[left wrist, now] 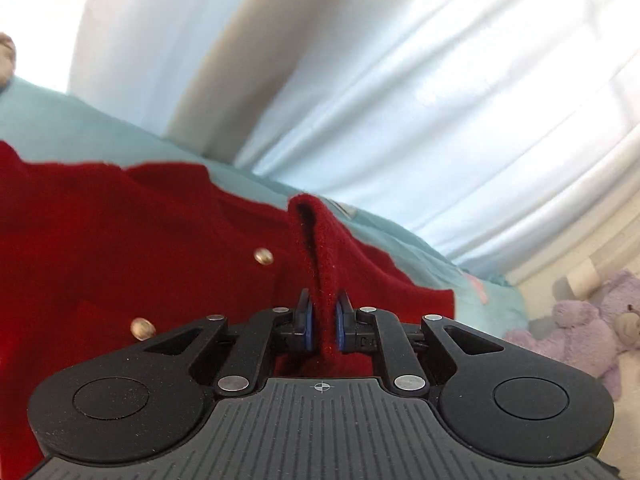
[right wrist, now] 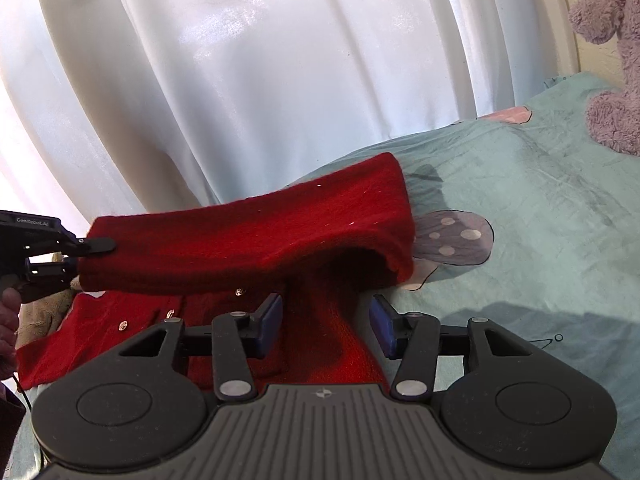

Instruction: Fold small clothes

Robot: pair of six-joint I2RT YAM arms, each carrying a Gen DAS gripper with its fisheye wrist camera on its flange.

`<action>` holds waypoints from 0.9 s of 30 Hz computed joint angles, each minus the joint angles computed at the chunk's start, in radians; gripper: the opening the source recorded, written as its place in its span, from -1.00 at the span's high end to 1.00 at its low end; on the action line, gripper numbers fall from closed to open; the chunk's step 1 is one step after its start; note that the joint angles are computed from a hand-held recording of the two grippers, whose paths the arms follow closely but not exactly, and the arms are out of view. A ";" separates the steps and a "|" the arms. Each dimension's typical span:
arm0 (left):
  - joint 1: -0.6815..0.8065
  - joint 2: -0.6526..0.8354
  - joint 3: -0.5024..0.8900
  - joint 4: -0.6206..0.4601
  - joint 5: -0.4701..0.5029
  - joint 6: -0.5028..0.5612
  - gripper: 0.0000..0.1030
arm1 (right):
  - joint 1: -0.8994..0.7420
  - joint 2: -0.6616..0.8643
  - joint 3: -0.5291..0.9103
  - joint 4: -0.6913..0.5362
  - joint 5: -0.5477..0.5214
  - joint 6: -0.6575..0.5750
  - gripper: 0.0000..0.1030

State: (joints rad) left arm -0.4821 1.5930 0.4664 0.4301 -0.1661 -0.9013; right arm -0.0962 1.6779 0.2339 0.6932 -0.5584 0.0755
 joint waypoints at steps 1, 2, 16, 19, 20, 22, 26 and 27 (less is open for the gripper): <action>0.014 -0.007 -0.006 -0.022 -0.019 0.008 0.76 | 0.009 0.014 0.008 0.008 0.001 0.009 0.05; 0.034 -0.004 -0.015 -0.039 -0.027 0.014 0.76 | 0.020 0.026 0.017 0.011 0.001 0.021 0.05; 0.230 0.364 -0.144 0.417 0.159 -0.069 0.75 | 0.082 0.215 0.209 -0.044 -0.076 0.196 0.05; 0.208 0.241 -0.157 0.337 0.133 -0.044 0.77 | 0.093 0.266 0.245 -0.023 -0.095 0.287 0.11; 0.199 0.191 -0.171 0.324 0.110 -0.035 0.77 | 0.095 0.282 0.254 -0.008 -0.105 0.317 0.11; 0.200 0.070 -0.199 0.277 0.093 -0.034 0.77 | 0.101 0.310 0.270 0.017 -0.114 0.365 0.11; 0.217 -0.133 -0.229 0.145 0.037 -0.006 0.77 | 0.112 0.343 0.297 0.028 -0.097 0.407 0.11; 0.227 -0.159 -0.227 0.113 0.028 0.008 0.77 | 0.114 0.349 0.303 0.031 -0.094 0.419 0.11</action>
